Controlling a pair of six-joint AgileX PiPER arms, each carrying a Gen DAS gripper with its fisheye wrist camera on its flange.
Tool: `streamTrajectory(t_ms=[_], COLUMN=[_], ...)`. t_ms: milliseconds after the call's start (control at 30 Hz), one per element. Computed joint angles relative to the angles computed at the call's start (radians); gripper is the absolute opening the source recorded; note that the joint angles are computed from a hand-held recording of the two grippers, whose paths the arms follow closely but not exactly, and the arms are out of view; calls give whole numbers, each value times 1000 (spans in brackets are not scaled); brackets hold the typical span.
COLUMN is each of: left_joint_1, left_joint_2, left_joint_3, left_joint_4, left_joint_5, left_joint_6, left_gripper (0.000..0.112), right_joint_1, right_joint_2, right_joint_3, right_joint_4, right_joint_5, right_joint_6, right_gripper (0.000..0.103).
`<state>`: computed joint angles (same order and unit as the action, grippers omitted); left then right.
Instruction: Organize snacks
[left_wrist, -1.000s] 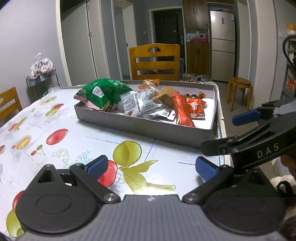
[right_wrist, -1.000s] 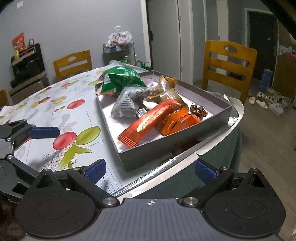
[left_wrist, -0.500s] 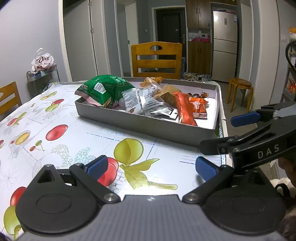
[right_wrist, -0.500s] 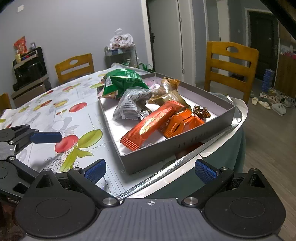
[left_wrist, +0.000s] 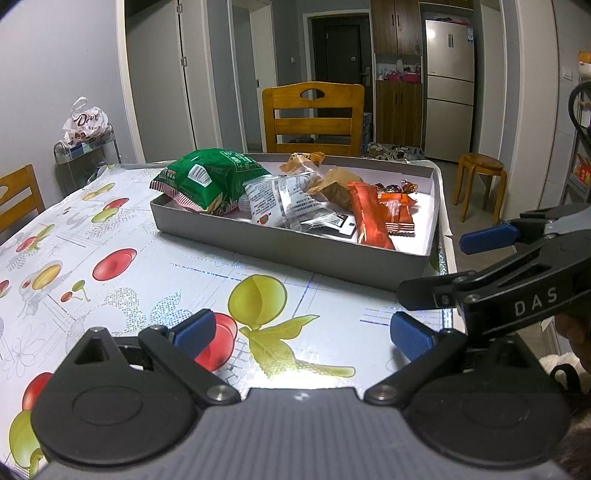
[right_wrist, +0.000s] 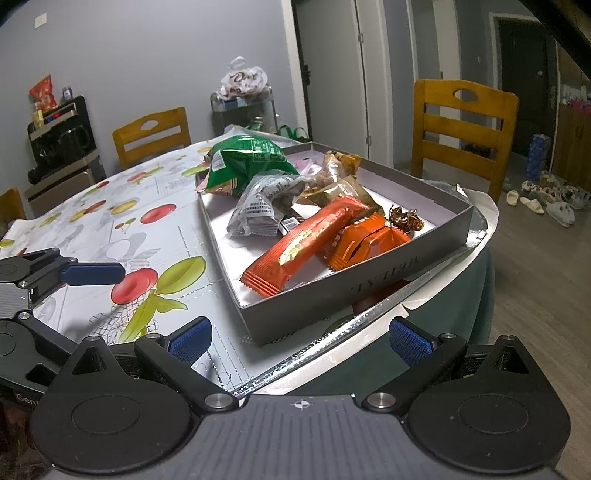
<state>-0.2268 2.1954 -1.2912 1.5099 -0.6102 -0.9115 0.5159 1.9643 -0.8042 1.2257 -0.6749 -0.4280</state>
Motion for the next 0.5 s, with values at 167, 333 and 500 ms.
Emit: streamTrajectory(t_ms=[167, 333, 500], left_joint_1=[0, 1, 2], left_joint_2=[0, 0, 2], left_joint_3=[-1, -2, -5], left_joint_4=[4, 6, 12], left_joint_5=[1, 3, 3], left_joint_6=[-4, -5, -12], left_gripper=[102, 102, 102], right_joint_1=[-1, -2, -3], right_joint_2=[1, 3, 5], right_joint_3=[3, 2, 2], right_joint_4=[-10, -14, -20], right_joint_5=[2, 4, 7], right_joint_6=[18, 22, 32], right_gripper=[103, 103, 103])
